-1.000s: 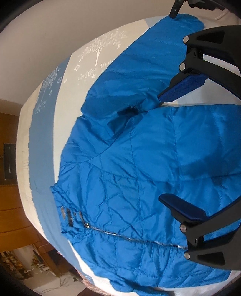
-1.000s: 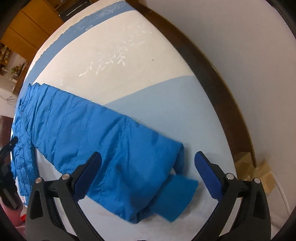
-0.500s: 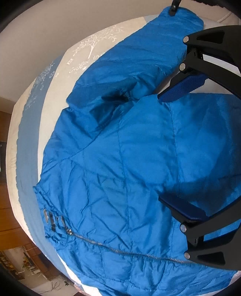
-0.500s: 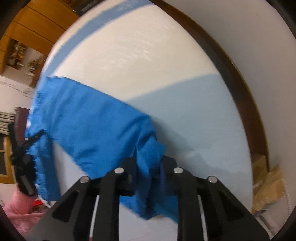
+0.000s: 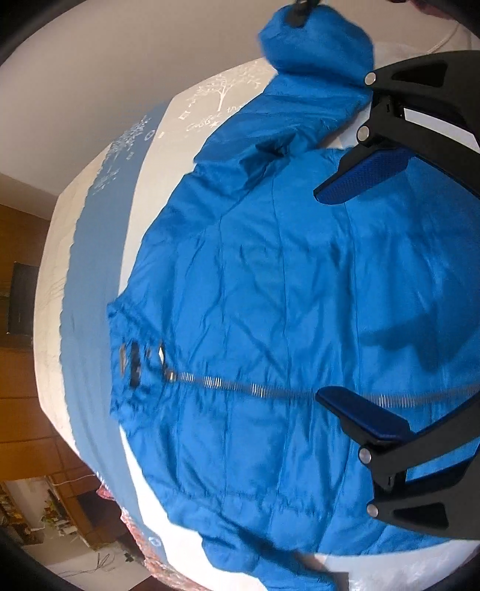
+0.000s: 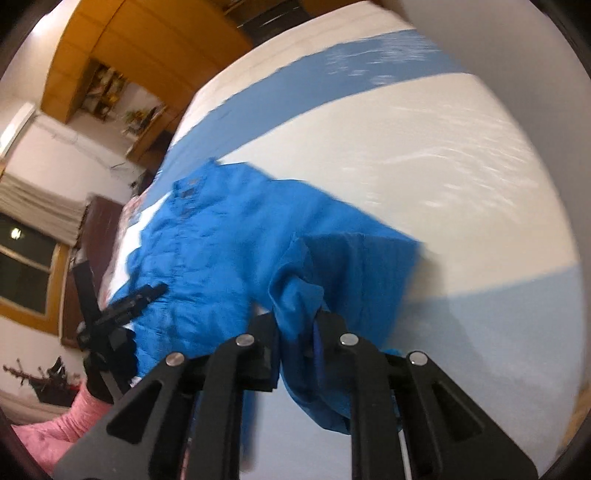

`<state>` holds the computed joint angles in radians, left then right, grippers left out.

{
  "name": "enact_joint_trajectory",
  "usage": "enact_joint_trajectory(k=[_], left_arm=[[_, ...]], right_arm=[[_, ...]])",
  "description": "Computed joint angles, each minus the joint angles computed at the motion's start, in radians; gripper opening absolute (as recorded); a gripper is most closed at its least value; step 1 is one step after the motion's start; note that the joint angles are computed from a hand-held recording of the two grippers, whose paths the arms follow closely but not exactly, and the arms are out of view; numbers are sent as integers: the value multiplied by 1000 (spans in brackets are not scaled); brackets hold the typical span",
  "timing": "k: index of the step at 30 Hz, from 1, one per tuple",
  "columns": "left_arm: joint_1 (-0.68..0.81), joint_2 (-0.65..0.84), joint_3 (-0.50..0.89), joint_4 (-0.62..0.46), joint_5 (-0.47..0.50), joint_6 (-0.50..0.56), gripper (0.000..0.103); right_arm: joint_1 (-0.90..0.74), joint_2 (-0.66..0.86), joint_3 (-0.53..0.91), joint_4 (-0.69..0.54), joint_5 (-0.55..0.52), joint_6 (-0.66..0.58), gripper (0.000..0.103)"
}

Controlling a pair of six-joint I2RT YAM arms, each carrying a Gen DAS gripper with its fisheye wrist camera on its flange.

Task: Fold large clothes

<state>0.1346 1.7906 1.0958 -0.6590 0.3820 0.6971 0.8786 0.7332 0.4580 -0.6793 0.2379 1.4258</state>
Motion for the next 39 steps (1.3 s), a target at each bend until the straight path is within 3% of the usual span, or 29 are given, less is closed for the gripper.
enact_joint_trajectory(k=[3, 5, 10, 12, 16, 20, 22, 23, 24, 26, 28, 31, 34, 39], left_arm=[[65, 48, 77, -43, 7, 47, 99], [100, 81, 130, -75, 13, 68, 99], [180, 175, 268, -131, 19, 105, 99], [197, 210, 315, -149, 18, 111, 99], [212, 256, 375, -184, 25, 125, 99], [190, 267, 379, -210, 35, 129, 99], [172, 266, 367, -229, 40, 134, 99], [162, 262, 356, -227, 40, 131, 99], [151, 253, 337, -219, 40, 127, 99], [135, 242, 318, -223, 48, 128, 99], [124, 235, 315, -255, 73, 133, 99], [93, 212, 279, -266, 77, 142, 99], [45, 216, 235, -255, 47, 129, 99], [-55, 260, 172, -214, -6, 57, 98]], right_arm=[[-183, 306, 80, 214, -161, -193, 12], [-227, 474, 141, 319, -225, -249, 12], [-257, 823, 359, 389, -296, -332, 13], [-262, 910, 403, 444, -338, -340, 18], [-270, 933, 355, 656, -426, -323, 44], [-265, 843, 244, 817, -437, -284, 45], [-273, 744, 87, 1053, -474, -217, 45], [-268, 707, 57, 1084, -464, -210, 45], [-255, 650, 40, 1058, -434, -219, 45], [-226, 553, 70, 862, -350, -244, 45], [-208, 521, 113, 660, -292, -243, 45], [-188, 534, 135, 476, -235, -196, 45], [-173, 540, 104, 403, -191, -150, 45], [-123, 439, -23, 407, -149, -45, 45]])
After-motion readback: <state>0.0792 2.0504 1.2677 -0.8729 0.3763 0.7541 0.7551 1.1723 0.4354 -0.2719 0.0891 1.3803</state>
